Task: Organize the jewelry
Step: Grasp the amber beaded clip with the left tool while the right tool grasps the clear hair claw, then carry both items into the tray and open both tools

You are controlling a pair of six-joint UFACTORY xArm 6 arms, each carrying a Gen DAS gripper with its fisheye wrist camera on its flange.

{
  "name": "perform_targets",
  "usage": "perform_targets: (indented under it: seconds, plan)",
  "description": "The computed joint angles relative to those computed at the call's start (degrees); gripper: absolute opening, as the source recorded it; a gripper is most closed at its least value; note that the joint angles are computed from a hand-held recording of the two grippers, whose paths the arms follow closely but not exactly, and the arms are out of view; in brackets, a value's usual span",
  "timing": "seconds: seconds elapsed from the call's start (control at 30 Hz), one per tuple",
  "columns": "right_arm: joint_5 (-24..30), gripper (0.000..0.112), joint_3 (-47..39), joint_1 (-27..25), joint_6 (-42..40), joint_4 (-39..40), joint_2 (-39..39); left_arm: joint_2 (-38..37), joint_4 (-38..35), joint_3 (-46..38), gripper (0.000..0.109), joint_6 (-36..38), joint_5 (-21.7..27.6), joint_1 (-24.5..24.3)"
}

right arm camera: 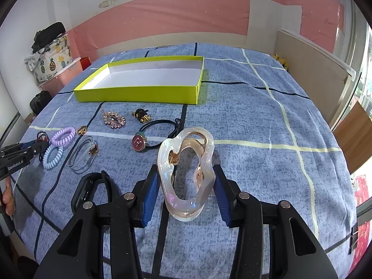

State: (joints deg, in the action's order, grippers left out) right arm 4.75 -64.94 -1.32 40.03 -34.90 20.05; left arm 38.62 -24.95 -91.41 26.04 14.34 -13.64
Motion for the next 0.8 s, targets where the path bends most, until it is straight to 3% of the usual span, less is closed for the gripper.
perform_targets:
  seconds: [0.33, 0.47, 0.63, 0.8]
  plan:
    - [-2.9, 0.045, 1.9, -0.7, 3.2, -3.3, -2.7, -4.5, -10.6, 3.4, 0.026, 10.8, 0.2, -0.3]
    - [-3.6, 0.044, 1.3, -0.6, 2.1, -3.1, -3.0, -4.9, -11.7, 2.2, 0.026, 12.7, 0.7, -0.6]
    - [-4.2, 0.044, -0.6, 0.2, -4.1, 2.5, -2.2, -4.3, -12.3, -1.1, 0.026, 14.0, 2.4, -1.2]
    - [-4.3, 0.044, -4.9, 1.9, -18.8, 16.9, 0.3, -0.4, -9.4, -9.0, 0.026, 12.3, 5.5, -1.8]
